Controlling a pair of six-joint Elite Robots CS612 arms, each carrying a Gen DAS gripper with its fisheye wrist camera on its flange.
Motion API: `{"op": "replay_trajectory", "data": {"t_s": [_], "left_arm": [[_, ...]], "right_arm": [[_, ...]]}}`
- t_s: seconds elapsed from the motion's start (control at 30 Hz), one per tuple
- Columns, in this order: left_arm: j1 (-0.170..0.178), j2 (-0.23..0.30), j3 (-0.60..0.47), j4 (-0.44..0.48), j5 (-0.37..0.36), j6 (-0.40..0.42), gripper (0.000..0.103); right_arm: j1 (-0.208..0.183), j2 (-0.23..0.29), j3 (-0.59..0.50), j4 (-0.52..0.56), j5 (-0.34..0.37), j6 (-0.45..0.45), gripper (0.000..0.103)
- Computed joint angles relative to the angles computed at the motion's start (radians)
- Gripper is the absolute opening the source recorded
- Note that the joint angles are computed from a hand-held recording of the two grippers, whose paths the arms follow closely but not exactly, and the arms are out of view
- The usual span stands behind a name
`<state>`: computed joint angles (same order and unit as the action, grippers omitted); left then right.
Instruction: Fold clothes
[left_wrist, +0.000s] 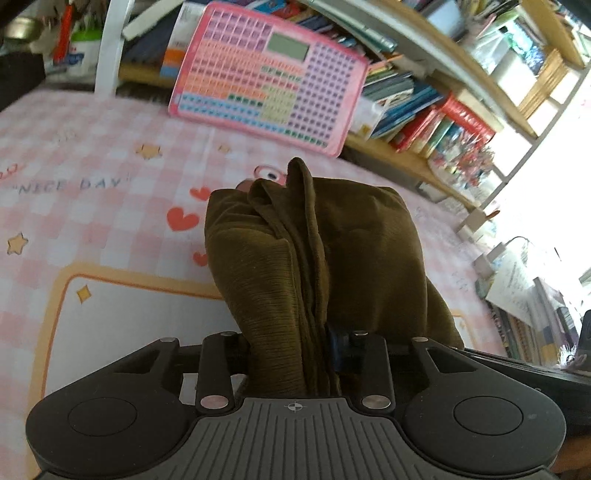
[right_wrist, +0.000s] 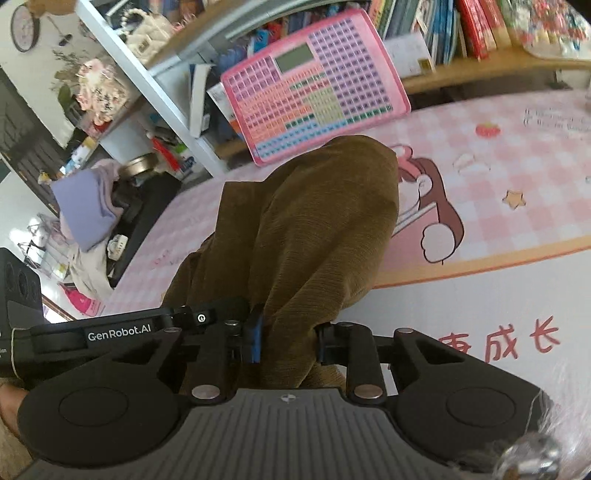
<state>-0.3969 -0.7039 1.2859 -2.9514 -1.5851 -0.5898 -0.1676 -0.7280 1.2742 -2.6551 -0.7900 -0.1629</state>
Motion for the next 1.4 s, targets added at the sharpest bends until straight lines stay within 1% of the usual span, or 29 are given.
{"op": "replay_trajectory", "data": {"t_s": [0.23,0.63,0.93,1.17,1.4], "left_arm": [[-0.011,-0.023,0.039,-0.022,0.004,-0.025,0.033],[-0.036,-0.055,0.09,-0.04,0.045,-0.049,0.033],[-0.046,-0.059,0.092,-0.057,0.052,-0.021,0.033],[-0.038,-0.054,0.082,-0.061,0.031,0.005,0.033],[-0.006,-0.036,0.059,-0.067,-0.038,0.039,0.033]], "right_arm": [[-0.008,-0.026,0.042,-0.011,0.003,-0.005,0.024],[-0.024,-0.061,0.089,0.002,0.027,-0.046,0.024],[-0.036,-0.074,0.119,-0.063,0.036,-0.009,0.024],[-0.031,-0.075,0.126,-0.106,0.021,0.031,0.024],[-0.005,-0.068,0.116,-0.153,-0.035,0.092,0.024]]}}
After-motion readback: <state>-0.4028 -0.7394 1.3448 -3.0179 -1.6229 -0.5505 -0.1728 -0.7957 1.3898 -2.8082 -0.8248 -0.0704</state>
